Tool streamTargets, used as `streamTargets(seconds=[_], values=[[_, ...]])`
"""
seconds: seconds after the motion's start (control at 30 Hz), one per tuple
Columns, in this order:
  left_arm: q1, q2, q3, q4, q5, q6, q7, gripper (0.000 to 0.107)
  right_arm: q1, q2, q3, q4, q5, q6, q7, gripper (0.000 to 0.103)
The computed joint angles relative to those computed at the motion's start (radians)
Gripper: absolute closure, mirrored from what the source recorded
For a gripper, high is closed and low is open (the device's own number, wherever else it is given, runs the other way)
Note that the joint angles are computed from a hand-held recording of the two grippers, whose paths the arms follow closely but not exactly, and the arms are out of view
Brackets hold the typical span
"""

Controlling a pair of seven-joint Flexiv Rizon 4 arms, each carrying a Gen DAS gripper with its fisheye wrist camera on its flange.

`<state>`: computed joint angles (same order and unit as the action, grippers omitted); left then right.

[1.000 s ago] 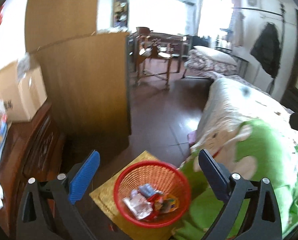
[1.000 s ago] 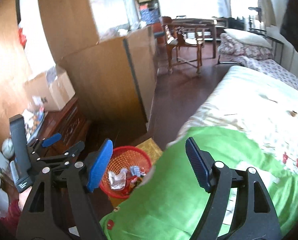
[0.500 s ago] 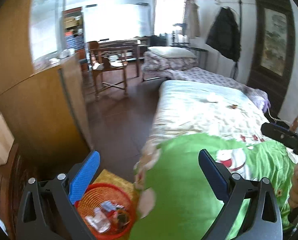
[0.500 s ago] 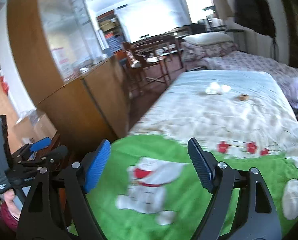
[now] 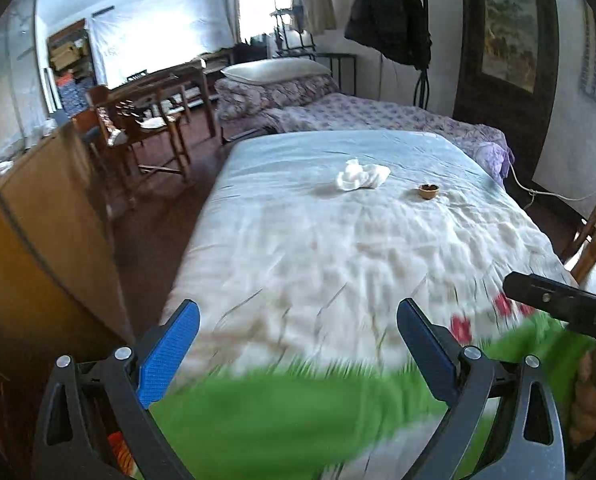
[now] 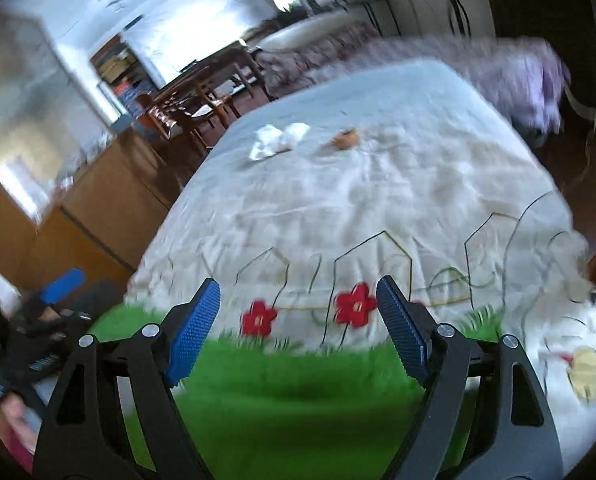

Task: Collect trash
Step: 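Return both tools to the bed toward the tissue and walnut shell, then grasp the brown walnut shell with the right gripper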

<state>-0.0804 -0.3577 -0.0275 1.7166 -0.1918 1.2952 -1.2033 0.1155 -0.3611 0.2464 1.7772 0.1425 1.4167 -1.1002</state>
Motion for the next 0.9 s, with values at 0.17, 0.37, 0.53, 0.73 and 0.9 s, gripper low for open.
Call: streamTargets(seconds=[0.17, 0.37, 0.53, 0.73, 0.9], values=[[-0.031, -0.161, -0.003, -0.231, 0.015, -0.129, -0.036, 0.01, 0.05, -0.068, -0.111, -0.099, -0.094, -0.05, 0.107, 0.025], [-0.107, -0.361, 0.087, -0.529, 0.126, -0.235, -0.16, 0.01, 0.082, -0.18, -0.206, -0.261, -0.265, -0.197, 0.193, 0.025], [-0.116, -0.444, 0.098, -0.666, 0.182, -0.307, -0.187, 0.01, 0.069, -0.238, -0.196, -0.348, -0.309, -0.253, 0.174, 0.025], [-0.108, -0.489, 0.09, -0.742, 0.205, -0.37, -0.191, 0.01, 0.099, -0.277, -0.245, -0.386, -0.384, -0.249, 0.191, 0.025], [-0.087, -0.512, 0.073, -0.777, 0.185, -0.419, -0.211, 0.009, 0.099, -0.298, -0.249, -0.414, -0.4, -0.269, 0.21, 0.025]])
